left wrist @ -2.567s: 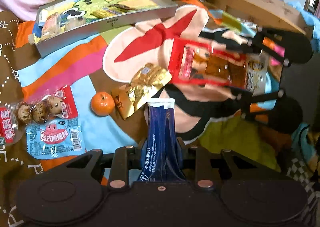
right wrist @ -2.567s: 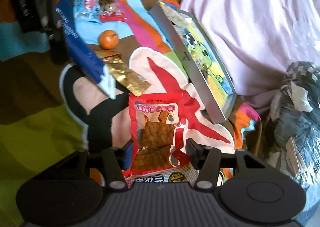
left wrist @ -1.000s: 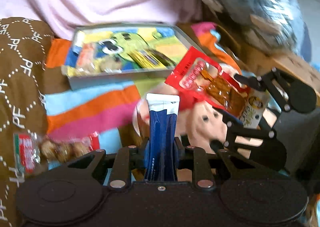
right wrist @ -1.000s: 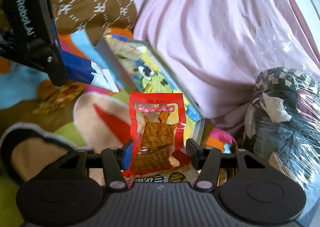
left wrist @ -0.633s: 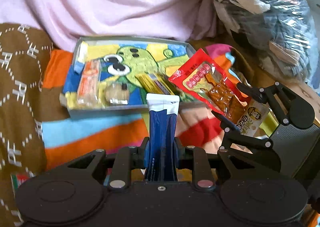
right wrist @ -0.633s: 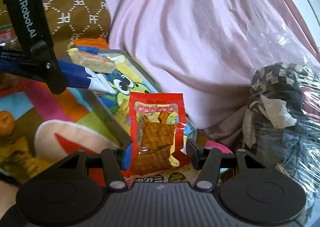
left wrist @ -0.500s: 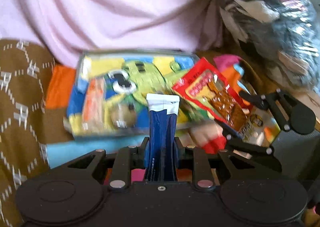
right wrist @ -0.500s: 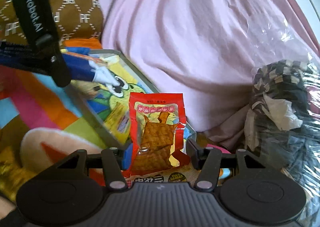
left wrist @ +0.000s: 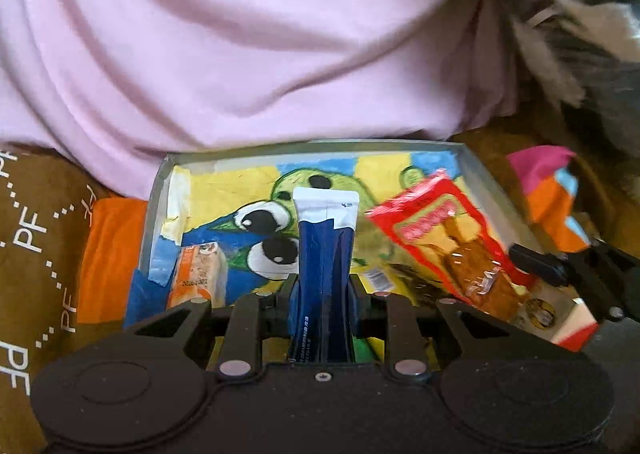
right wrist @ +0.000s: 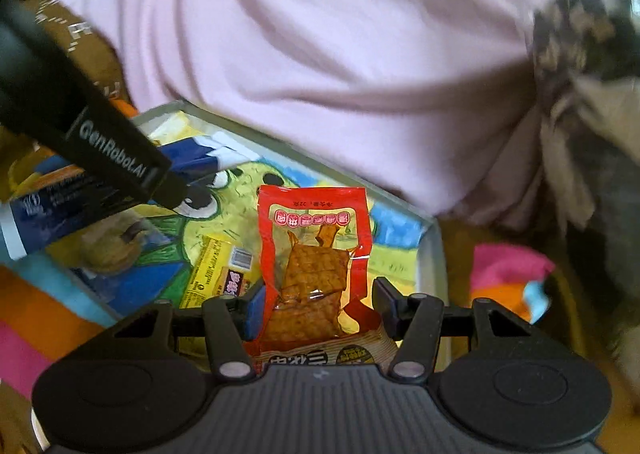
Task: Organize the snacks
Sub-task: 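Lower both packs into the grey tray and open both grippers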
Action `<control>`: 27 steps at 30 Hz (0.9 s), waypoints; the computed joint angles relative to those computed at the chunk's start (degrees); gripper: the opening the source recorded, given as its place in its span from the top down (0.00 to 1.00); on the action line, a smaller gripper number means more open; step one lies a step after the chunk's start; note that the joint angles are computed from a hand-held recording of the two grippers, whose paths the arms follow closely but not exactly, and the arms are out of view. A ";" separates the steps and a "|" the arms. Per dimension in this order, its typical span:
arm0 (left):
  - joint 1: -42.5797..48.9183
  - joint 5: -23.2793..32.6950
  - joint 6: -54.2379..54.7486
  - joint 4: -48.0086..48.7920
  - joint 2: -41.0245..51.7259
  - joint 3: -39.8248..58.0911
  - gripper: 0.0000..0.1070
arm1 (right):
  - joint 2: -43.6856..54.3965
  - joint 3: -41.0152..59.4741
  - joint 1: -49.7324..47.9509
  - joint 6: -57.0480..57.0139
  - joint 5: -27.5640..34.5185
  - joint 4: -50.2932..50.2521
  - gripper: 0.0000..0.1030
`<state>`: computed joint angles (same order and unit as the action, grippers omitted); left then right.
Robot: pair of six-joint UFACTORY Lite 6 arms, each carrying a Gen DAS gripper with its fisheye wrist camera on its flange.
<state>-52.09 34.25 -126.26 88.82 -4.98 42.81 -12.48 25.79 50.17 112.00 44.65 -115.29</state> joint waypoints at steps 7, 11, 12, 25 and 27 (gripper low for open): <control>3.37 -1.22 -3.12 1.68 6.58 2.72 0.76 | 2.11 0.70 -7.97 11.02 -6.64 -8.62 0.45; 3.28 0.14 -2.61 0.49 9.65 4.57 0.75 | 1.40 0.40 -9.26 12.76 -8.17 -9.66 0.50; 3.51 0.11 -2.01 -0.36 10.34 5.14 0.74 | 1.13 0.61 -9.28 12.44 -8.66 -9.24 0.48; 1.41 4.20 -1.13 -4.50 5.56 1.87 0.33 | -13.49 -6.14 -10.01 13.12 -12.11 -8.51 0.04; -0.26 6.26 -0.59 -5.77 2.96 0.31 0.28 | -17.09 -7.34 -10.01 12.52 -13.58 -6.66 0.02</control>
<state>-52.35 40.51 -126.84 83.05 -2.02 43.12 -29.57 18.46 40.16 124.52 31.07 -121.95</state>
